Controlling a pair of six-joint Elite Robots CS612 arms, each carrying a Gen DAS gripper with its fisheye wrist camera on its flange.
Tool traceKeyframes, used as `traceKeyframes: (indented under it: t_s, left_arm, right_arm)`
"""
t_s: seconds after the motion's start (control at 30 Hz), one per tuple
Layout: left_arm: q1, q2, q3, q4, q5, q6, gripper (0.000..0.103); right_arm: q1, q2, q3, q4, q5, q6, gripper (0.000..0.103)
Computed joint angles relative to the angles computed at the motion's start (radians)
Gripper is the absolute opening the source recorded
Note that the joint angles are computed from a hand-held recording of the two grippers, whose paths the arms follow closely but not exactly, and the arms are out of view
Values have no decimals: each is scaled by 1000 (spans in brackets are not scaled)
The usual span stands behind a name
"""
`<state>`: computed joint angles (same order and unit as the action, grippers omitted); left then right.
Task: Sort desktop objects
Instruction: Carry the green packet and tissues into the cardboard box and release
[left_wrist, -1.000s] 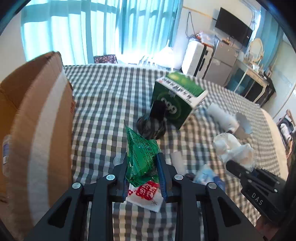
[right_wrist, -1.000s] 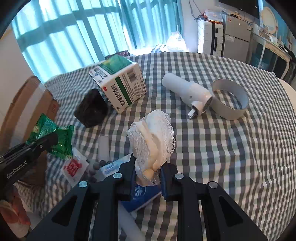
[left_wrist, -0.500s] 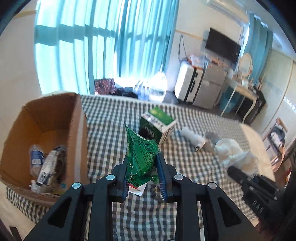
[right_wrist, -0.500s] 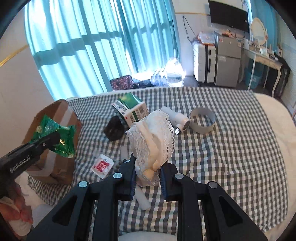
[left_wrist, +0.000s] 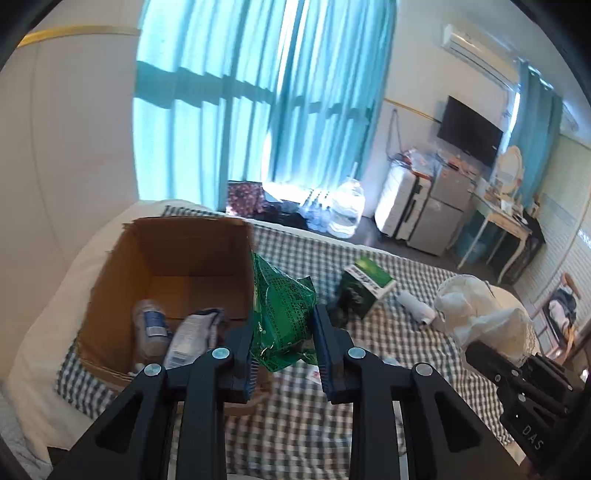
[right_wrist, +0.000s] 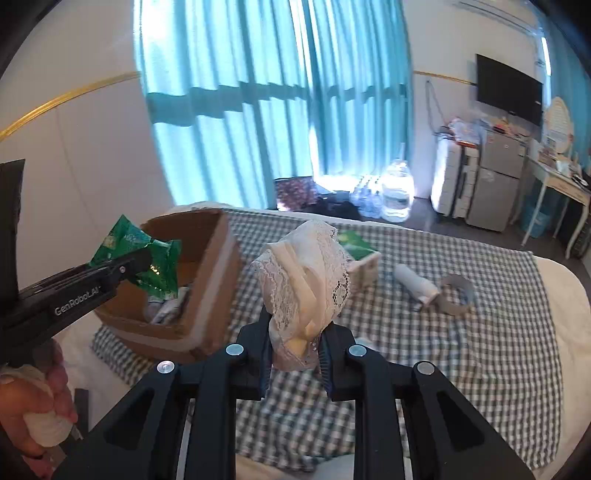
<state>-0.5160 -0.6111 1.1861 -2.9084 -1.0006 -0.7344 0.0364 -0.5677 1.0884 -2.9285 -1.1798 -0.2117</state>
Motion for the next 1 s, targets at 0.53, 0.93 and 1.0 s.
traceKeyframes:
  t_s: [0.53,0.93,1.0]
  left_arm:
    - [101,16,49,103,-96,-83,27]
    - [106,43,16,160,-59,-93,95]
    - [106,37,19,193,-53,-103,95]
  right_arm:
    - [99,170,-291,314,117,-116,20]
    - [106,241,-402,372,150,-89,57]
    - [108,235,-385,332,107,-47,76]
